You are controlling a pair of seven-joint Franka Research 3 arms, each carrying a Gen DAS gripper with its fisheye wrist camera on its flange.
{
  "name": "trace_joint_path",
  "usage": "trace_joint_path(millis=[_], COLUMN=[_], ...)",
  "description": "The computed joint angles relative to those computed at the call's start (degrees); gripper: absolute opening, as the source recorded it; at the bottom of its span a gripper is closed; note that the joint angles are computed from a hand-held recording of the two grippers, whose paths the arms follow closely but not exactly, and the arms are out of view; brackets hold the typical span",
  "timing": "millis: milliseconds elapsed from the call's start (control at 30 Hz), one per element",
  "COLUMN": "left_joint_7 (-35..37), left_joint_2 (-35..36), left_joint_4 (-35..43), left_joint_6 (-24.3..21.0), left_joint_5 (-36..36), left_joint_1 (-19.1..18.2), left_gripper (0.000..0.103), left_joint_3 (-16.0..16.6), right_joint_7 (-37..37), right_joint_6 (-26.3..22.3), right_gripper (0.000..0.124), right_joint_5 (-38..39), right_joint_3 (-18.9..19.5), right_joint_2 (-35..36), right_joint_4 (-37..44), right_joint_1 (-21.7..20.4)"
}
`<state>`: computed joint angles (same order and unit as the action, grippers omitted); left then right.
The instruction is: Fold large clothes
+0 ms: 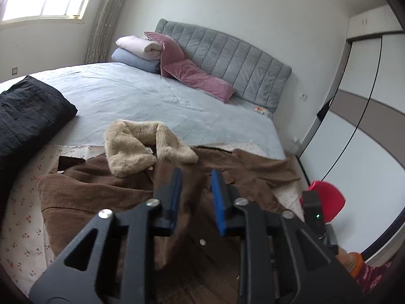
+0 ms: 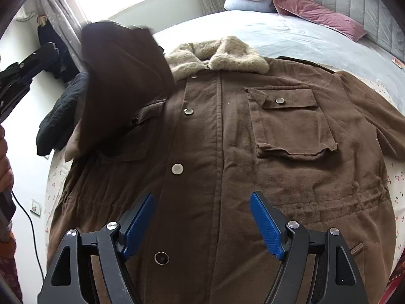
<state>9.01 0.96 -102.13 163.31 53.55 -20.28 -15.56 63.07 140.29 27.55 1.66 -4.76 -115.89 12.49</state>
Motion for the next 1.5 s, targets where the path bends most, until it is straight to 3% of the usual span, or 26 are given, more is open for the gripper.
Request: trace_joint_path(millis=[100, 333, 433, 667, 733, 800, 867, 933, 1000, 1133, 1200, 1233, 1333, 1433, 1500], left_joint_7=[-6.19, -5.82, -2.56, -3.71, -3.71, -1.2, 0.58, 0.05, -1.15, 0.7, 4.87, 6.71, 7.42, 7.05, 6.16], left_joint_2=[-6.54, -19.35, -20.2, -17.11, -16.58, -15.72, -14.73, -13.63, -12.12, -7.09, -4.55, -3.54, -1.93, -0.58, 0.8], left_joint_4=[-5.59, -23.71, -25.6, -25.1, -24.87, -23.92, -22.82, -21.82, -20.75, -17.93, -16.06, -15.13, -12.75, -10.49, -8.32], left_joint_6=[-2.53, -6.09, -7.74, -5.01, -4.99, -6.62, -7.73, -7.52, -6.72, -6.68, -9.4, -10.74, -13.51, -13.6, -16.07], left_joint_5=[2.95, -6.19, -9.44, -11.65, -10.66, -10.7, -9.67, -7.39, -5.35, -6.29, -9.11, -9.75, -6.7, -6.06, -4.66], left_joint_1=[2.36, 7.76, 9.04, 13.74, 14.41, 14.1, 13.93, 14.24, 14.27, 11.98, 10.03, 9.18, 7.47, 6.68, 6.13], left_gripper=[0.044, 0.043, 0.043, 0.044, 0.044, 0.044, 0.043, 0.039, 0.039, 0.039, 0.039, 0.039, 0.039, 0.039, 0.039], left_joint_3=[0.96, 1.01, 0.38, -1.0, -1.61, -1.63, -1.76, -2.04, -2.08, -1.33, -0.82, -0.61, 0.1, 1.18, 1.68], right_joint_7=[0.54, 1.07, 5.44, 12.43, 14.21, 14.07, 8.7, 2.31, 2.09, 13.03, 16.68, 16.52, 11.84, 7.05, 6.36], right_joint_6=[-0.65, -10.93, -19.5, -18.32, -15.81, -14.76, -9.82, -5.56, -0.76, 4.48, 1.11, 1.69, 5.55, 6.25, 7.32], right_gripper=[0.078, 0.078, 0.079, 0.078, 0.069, 0.008, 0.007, 0.007, 0.007, 0.015, 0.051, 0.056, 0.058, 0.058, 0.058], right_joint_5=[1.0, 6.45, 6.58, -1.02, -3.82, -5.36, -1.89, 3.08, -0.45, -14.12, -17.18, -15.49, -10.39, -8.48, -10.0], right_joint_3=[-0.51, -2.04, -1.89, 1.0, 0.97, 1.57, 4.15, 6.27, 4.29, -2.08, -3.06, -1.97, 1.24, 2.77, 2.55], right_joint_2=[0.14, 2.85, 10.11, 29.47, 32.94, 34.4, 31.75, 28.53, 26.96, 29.94, 31.21, 30.31, 27.37, 25.78, 26.31], right_joint_4=[0.63, 7.26, 17.94, 40.21, 43.04, 45.01, 42.51, 40.31, 39.44, 41.84, 43.59, 41.8, 35.79, 32.2, 31.21], right_joint_1=[-0.43, -2.15, -3.23, -1.57, -0.41, 0.11, -1.24, -2.74, -0.62, 4.12, 3.67, 2.2, -0.99, -1.47, 0.28])
